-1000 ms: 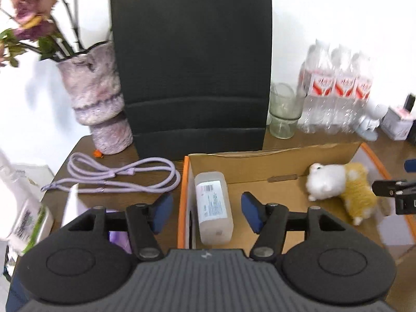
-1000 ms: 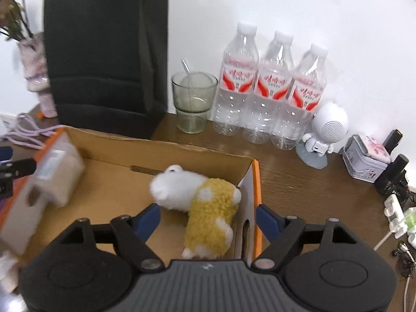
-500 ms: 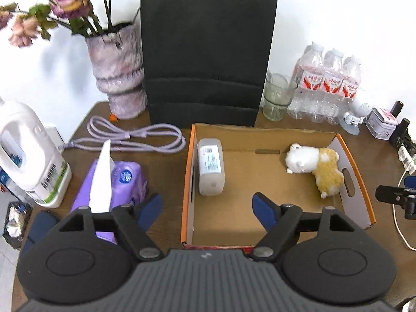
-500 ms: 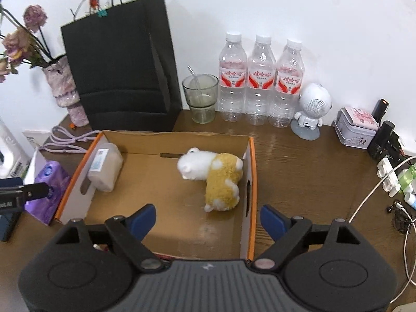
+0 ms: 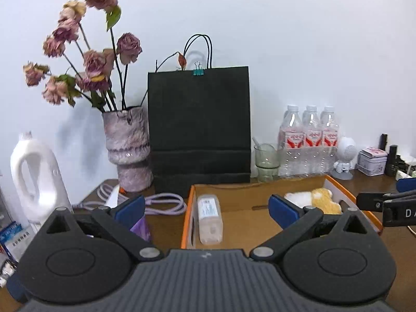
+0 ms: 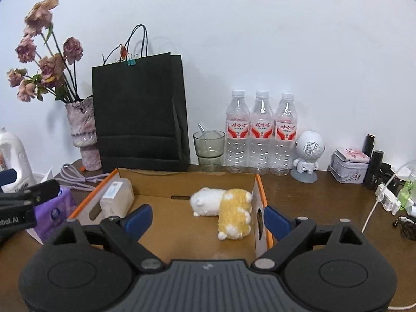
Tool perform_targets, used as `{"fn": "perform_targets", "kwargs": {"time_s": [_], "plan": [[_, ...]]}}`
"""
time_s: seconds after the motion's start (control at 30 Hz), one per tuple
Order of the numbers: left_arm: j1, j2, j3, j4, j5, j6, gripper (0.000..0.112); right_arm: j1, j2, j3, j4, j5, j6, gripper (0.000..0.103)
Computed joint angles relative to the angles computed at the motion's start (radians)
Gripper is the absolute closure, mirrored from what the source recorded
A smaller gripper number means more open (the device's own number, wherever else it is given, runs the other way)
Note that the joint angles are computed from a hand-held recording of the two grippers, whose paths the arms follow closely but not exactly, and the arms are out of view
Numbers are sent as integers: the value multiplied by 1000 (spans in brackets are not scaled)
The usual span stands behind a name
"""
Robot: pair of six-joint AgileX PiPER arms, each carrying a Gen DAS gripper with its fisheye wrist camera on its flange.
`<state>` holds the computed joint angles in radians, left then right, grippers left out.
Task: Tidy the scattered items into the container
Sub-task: 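Lower the clear bead bottle into the box with the left tool and release, then drop the iridescent bag in the box with right tool while left carries lavender pouch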
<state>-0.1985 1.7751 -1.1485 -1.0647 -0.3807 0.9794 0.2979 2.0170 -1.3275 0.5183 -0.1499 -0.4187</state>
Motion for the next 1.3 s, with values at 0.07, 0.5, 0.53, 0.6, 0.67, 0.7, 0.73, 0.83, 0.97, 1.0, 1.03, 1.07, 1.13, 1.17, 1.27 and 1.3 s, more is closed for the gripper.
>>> {"fn": "perform_targets", "kwargs": {"time_s": [0.07,0.5,0.53,0.6,0.67,0.7,0.73,0.83,0.97,1.0,1.03,1.07,1.13,1.17,1.27,1.3], "plan": [[-11,-19,71,95,-51,-117,9,7,-15,68,-142,-48,156,11],[-295,-350,665,75,-328,-347,9,141,-301,749,-256,-399,330,7],[-339,-376,712,40,-355,-371,9,151,-318,817,-257,-450,381,5],[-447,-432,811,-39,-403,-420,9,137,-332,955,-352,-573,513,5],[-581,-435,871,-168,-482,-432,9,142,-327,1073,-355,-708,542,5],[-662,-415,885,-254,-532,-422,9,156,-325,1117,-330,-757,541,5],[-726,-410,902,-299,-563,-417,9,165,-321,1155,-321,-802,547,5],[-847,-415,931,-361,-636,-415,9,217,-311,1242,-299,-921,566,5],[-794,-414,909,-342,-612,-379,9,304,-326,1239,-217,-934,501,6],[-758,-416,904,-321,-583,-378,9,313,-332,1224,-201,-914,481,8],[-722,-416,896,-309,-551,-372,9,305,-335,1209,-215,-896,475,10],[-695,-414,892,-303,-522,-371,9,289,-331,1193,-249,-876,478,11],[-636,-405,889,-270,-472,-393,9,268,-311,1138,-317,-815,480,13],[-606,-405,890,-253,-446,-398,9,263,-292,1108,-346,-794,477,14],[-535,-405,891,-198,-411,-413,11,289,-219,981,-354,-725,429,15],[-522,-399,881,-214,-422,-389,10,296,-192,933,-343,-699,410,16]]}}
